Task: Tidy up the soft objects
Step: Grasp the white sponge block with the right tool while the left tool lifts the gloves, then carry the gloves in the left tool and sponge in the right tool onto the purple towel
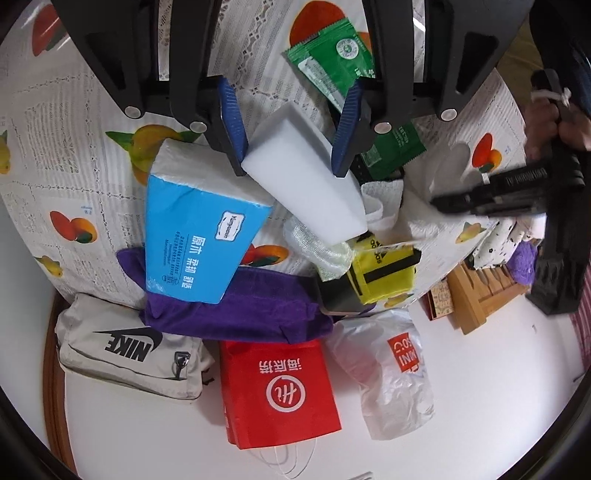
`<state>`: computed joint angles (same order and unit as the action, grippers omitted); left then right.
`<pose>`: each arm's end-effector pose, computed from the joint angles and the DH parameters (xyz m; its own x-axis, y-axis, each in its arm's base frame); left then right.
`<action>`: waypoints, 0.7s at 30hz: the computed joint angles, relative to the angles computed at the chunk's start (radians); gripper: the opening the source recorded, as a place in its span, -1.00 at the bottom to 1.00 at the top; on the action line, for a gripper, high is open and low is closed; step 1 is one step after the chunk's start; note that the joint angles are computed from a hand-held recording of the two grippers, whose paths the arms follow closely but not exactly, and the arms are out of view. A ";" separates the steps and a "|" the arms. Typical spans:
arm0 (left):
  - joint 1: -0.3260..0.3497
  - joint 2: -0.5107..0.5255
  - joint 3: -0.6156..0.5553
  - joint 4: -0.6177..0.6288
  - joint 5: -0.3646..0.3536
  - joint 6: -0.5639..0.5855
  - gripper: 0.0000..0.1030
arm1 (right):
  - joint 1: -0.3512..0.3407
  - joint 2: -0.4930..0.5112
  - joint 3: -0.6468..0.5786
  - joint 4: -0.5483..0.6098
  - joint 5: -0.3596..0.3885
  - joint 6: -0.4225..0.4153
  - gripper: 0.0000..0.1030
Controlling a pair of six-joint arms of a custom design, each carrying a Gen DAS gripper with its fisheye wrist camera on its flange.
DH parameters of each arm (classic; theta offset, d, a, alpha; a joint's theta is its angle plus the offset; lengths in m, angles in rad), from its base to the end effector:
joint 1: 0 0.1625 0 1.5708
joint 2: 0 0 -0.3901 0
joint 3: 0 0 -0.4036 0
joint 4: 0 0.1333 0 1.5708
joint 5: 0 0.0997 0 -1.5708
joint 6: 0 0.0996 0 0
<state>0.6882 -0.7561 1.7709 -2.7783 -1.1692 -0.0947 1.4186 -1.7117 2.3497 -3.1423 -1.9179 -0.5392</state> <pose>-0.3635 -0.5219 0.0165 -0.7112 0.6015 -0.3638 0.6940 0.6833 -0.2269 0.0370 -0.4144 0.3328 -0.8084 0.0523 0.5864 -0.3786 0.7167 -0.5857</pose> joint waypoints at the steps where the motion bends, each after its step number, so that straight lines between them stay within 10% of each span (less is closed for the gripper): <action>1: -0.004 -0.006 0.000 0.003 0.005 0.004 -0.81 | 0.003 -0.002 0.002 0.002 -0.005 0.000 -0.13; 21: -0.040 -0.067 -0.048 -0.002 0.065 0.008 -0.81 | 0.071 -0.068 -0.048 0.065 -0.073 0.058 -0.14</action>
